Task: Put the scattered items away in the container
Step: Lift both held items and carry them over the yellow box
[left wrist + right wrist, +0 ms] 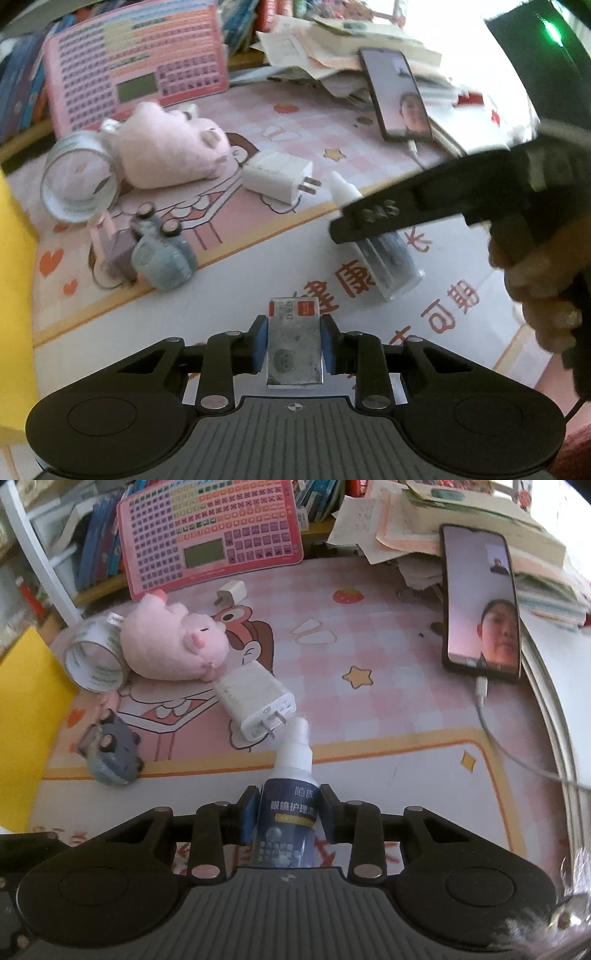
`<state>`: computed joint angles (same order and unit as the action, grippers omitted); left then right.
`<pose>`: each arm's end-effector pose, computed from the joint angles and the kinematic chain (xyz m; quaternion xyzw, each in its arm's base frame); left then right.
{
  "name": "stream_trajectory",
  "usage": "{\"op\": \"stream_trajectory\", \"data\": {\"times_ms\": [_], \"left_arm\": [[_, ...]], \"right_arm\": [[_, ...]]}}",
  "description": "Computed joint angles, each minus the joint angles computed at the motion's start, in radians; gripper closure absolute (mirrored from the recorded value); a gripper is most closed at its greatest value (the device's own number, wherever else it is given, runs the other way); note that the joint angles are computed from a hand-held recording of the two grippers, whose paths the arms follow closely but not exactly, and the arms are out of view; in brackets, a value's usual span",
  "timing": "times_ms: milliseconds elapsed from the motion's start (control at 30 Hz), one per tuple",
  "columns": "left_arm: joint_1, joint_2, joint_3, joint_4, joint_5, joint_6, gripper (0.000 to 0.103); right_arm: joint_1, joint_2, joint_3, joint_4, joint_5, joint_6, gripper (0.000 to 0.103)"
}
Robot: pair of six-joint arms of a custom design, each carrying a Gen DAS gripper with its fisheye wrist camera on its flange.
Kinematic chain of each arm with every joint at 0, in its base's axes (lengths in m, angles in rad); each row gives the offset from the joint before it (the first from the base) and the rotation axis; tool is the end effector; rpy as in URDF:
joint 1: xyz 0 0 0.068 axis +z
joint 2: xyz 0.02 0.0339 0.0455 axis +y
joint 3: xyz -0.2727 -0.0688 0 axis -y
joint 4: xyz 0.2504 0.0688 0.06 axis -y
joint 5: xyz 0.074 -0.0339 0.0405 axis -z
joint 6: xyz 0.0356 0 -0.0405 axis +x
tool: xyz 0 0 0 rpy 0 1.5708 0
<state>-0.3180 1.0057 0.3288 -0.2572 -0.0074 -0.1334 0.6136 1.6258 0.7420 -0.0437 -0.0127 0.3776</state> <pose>0.1634 -0.0535 0.1456 0.0864 0.9458 -0.0666 0.3058 0.2499 0.1765 0.1426 -0.1137 0.9419 0.1556 0.2752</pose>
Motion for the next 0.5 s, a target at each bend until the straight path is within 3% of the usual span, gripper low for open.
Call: {"op": "stream_trajectory", "data": {"times_ms": [233,500], "left_arm": [[0.041,-0.231,0.020,-0.171,-0.005,0.018,0.075],[0.087,-0.387,0.033,-0.291,0.012,0.004,0.075]], "right_arm": [[0.026,-0.095,-0.059,0.017,-0.016,0.068,0.071],[0.058,-0.189,-0.089,-0.016,0.017,0.067,0.072]]}}
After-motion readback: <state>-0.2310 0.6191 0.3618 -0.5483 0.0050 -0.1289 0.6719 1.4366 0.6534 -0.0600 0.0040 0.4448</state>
